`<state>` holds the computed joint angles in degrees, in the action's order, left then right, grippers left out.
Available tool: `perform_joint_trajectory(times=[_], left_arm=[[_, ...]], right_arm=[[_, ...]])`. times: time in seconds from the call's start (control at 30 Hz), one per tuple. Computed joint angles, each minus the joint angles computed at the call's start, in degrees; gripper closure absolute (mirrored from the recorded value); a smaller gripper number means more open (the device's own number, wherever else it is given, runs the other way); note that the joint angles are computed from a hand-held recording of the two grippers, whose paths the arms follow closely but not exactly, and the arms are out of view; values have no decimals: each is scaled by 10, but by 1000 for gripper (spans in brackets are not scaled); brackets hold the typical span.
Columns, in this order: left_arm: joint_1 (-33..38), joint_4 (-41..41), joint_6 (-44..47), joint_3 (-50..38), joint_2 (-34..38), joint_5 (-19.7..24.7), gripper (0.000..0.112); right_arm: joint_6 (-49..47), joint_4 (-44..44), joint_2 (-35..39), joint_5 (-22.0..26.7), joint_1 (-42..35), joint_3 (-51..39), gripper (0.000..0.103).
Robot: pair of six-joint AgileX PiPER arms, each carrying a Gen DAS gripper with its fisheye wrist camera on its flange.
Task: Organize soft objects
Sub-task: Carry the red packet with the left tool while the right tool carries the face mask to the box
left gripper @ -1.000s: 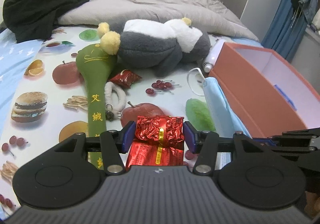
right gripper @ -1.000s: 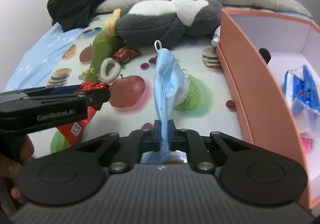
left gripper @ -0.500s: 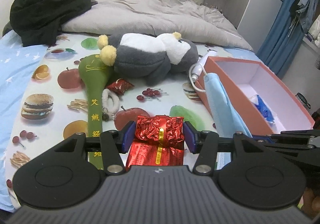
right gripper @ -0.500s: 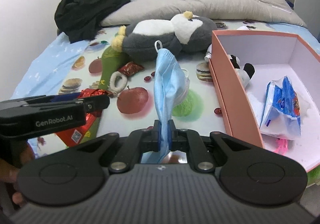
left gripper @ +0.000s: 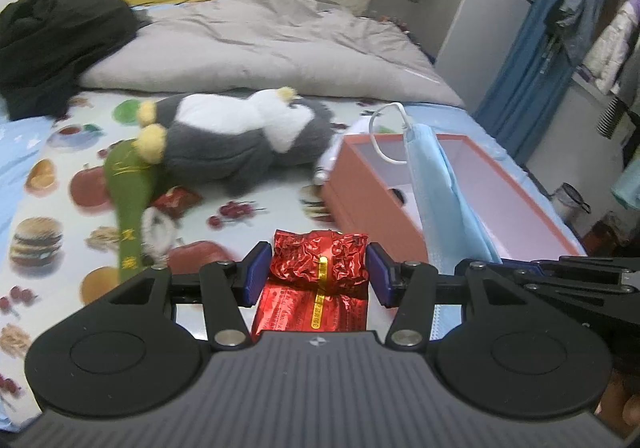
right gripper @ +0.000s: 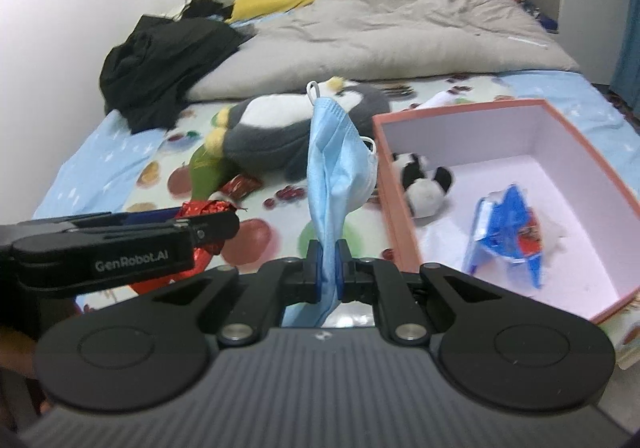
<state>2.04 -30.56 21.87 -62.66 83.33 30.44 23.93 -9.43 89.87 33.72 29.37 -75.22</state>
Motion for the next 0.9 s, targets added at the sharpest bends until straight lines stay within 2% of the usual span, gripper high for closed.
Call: perform_joint_trajectory(times=[0.27,0.5,0.67,0.9], left_arm=[[-77,13,-42,-53,24,9,54],[-139,31,-70,-122,85,17,54],[-166,50,-92,-197,155,32,54],[-185,98,-143,-348,285,77,54]], right_arm=[[41,-38,-66,9,-43,47,93],[43,-36,-102,8,-113,86,93],[10,-7,-80,-2,-167,81,93],[-75,59,8,-14,-230,22,93]])
